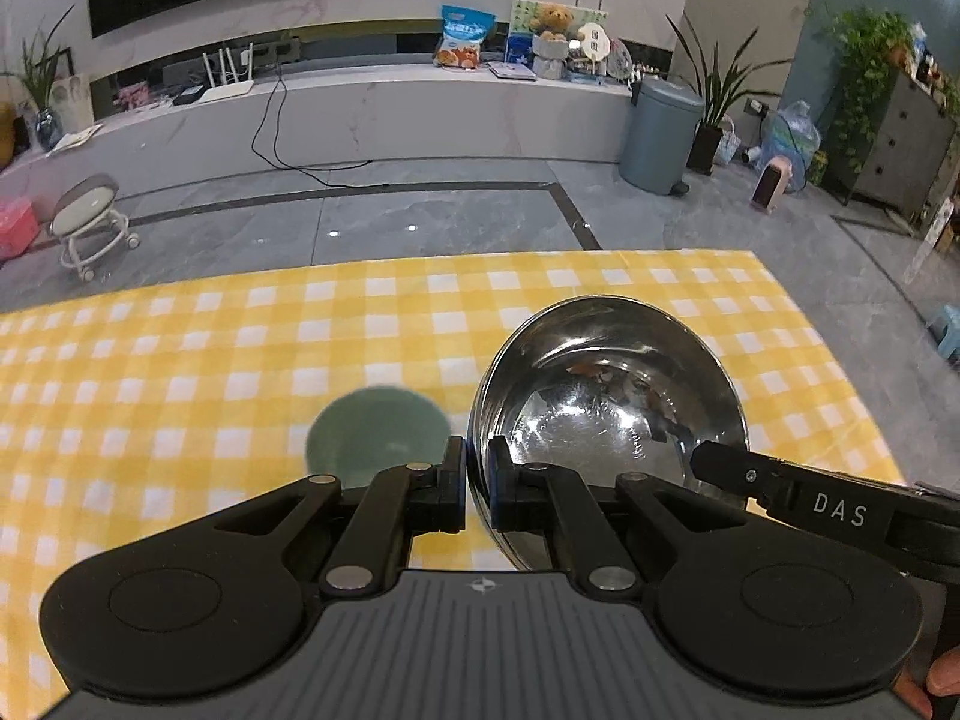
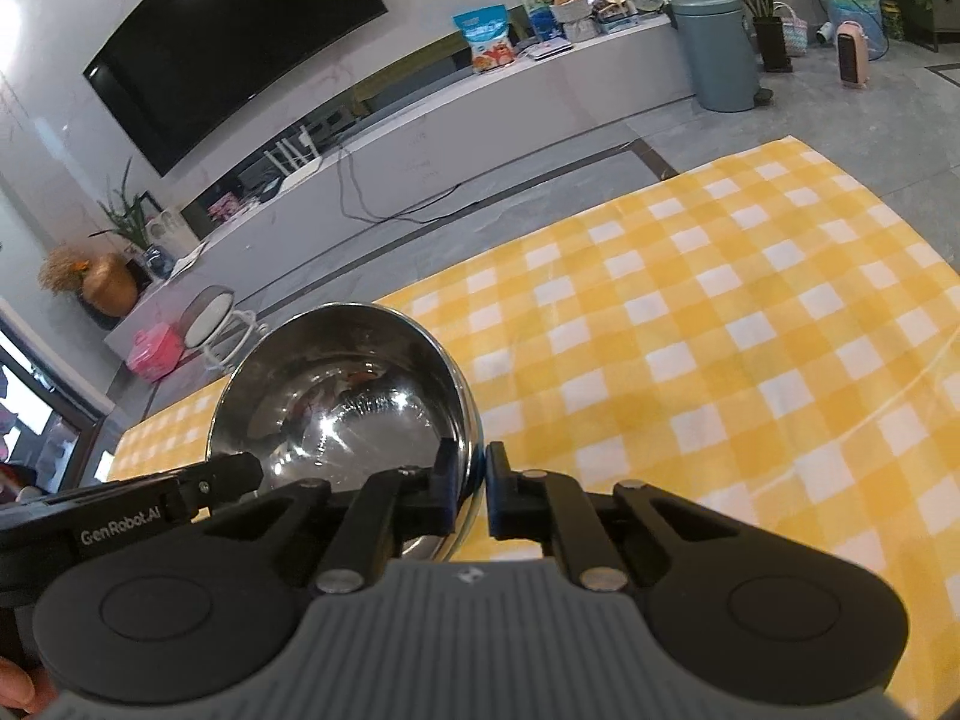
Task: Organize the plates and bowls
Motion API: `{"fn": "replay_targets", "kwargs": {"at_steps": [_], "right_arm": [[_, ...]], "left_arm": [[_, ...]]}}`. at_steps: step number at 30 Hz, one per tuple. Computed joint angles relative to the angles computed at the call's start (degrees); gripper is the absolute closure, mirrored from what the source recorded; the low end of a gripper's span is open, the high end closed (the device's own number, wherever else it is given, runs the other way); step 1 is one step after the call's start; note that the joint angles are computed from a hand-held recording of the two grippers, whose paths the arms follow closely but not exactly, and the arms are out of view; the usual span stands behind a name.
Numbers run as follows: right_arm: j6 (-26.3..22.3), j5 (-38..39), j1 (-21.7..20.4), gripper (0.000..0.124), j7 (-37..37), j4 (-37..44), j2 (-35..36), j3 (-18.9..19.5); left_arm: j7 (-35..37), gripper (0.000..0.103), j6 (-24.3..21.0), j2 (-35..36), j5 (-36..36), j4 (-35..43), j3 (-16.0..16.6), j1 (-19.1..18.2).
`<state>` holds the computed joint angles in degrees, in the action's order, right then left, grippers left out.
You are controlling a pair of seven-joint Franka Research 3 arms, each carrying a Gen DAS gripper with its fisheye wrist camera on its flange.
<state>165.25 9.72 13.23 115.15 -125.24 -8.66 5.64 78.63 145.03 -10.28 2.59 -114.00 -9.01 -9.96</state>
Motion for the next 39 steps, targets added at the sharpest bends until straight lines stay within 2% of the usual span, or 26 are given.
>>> {"fn": "replay_targets", "kwargs": {"at_steps": [6,12,17,23,27,35,39], "right_arm": [[-4.57,1.70,1.21,0.117,-0.48,-3.40,-7.09,0.83],[-7.71,5.09,2.55,0.116,-1.11,-9.45,-15.89,1.15],[-9.15,6.35,2.17,0.116,0.12,-13.02,-21.08,2.23],[-11.04,6.93,2.05,0.115,0.31,-16.67,-26.81,2.22],[-12.34,8.03,1.82,0.114,0.50,-20.12,-30.26,1.59],[-14.40,10.09,1.04,0.115,1.71,-21.68,-30.17,1.08],[-13.55,9.94,1.07,0.115,1.60,-21.38,-28.56,1.30]], "left_arm": [[0.30,0.096,-2.32,-5.96,-3.52,-3.56,1.19,-0.95],[0.40,0.096,-6.26,-10.45,-6.95,-5.75,2.14,-2.30],[-0.50,0.095,-7.63,-13.67,-8.48,-8.69,2.64,-3.23],[0.81,0.096,-9.46,-14.96,-16.07,-11.12,5.42,-5.83],[1.35,0.095,-10.25,-13.86,-18.12,-11.28,4.85,-6.09],[-0.73,0.095,-11.13,-12.89,-19.13,-12.84,3.79,-5.45],[-1.70,0.095,-11.56,-12.29,-18.84,-12.88,3.70,-4.88]]}}
